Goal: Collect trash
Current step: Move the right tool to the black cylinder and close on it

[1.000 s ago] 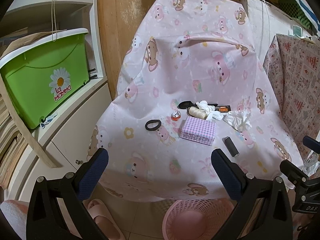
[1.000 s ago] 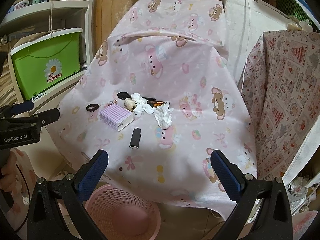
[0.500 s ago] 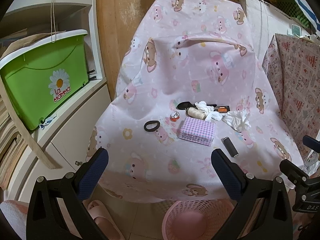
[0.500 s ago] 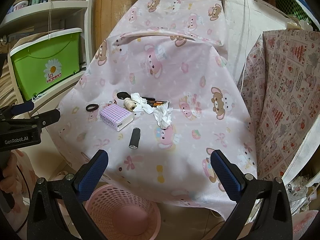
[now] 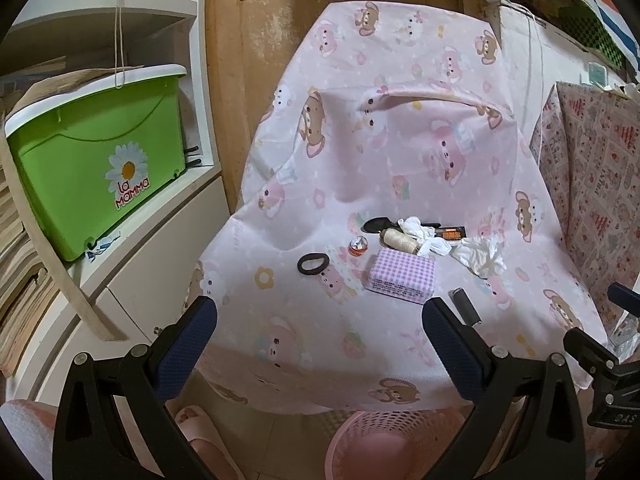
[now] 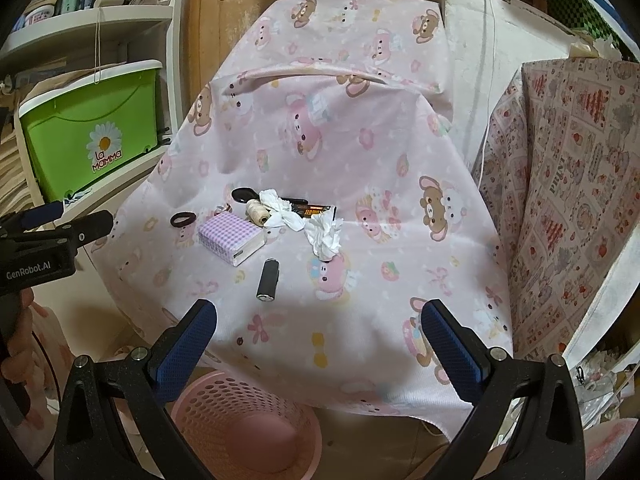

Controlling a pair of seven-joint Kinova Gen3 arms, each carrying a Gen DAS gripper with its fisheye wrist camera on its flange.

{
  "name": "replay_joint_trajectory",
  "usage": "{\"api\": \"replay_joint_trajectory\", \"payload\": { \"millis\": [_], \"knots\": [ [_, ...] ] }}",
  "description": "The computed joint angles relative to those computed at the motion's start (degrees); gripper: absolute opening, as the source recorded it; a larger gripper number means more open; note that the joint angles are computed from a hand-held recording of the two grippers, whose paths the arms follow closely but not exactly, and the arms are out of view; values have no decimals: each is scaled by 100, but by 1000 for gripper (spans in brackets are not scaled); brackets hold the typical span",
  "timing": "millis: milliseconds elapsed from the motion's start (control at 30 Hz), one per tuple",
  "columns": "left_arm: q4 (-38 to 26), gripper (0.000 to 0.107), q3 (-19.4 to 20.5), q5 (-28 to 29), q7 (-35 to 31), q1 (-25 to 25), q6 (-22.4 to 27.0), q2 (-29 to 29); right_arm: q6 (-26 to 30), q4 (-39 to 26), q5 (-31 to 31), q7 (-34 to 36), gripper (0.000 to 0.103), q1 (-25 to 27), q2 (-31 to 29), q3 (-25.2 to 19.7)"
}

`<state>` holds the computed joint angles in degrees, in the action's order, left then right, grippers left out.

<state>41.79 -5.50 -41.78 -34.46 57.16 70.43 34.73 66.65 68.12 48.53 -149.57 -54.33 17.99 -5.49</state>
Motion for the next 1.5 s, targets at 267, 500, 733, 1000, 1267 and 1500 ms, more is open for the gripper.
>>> {"api": "replay_joint_trajectory", "payload": {
  "millis": [267,500,733,1000,1267,1500],
  "knots": [
    [-24,96,-78,-191,121,57,130,70,8,-217,-375,164,103,158,88,-20],
    [-325,81,-10,115,-212,-94,283,242,-259,-515,-853,549,103,333,265,84],
    [-510,81,19,478,-699,-292,197,320,-67,-1447,-1375,1586,87,470,774,202],
    [-33,87,239,1126,-310,-807,-395,29,103,-2259,-2261,2326,55,704,1342,437],
    [-1113,102,56,1063,-642,-683,435,696,107,-2341,-2988,2508,43,996,1599,456],
    [-1710,102,-46,1328,-1006,-772,742,1040,326,-2659,-3023,2542,30,918,1877,603]
  ]
}}
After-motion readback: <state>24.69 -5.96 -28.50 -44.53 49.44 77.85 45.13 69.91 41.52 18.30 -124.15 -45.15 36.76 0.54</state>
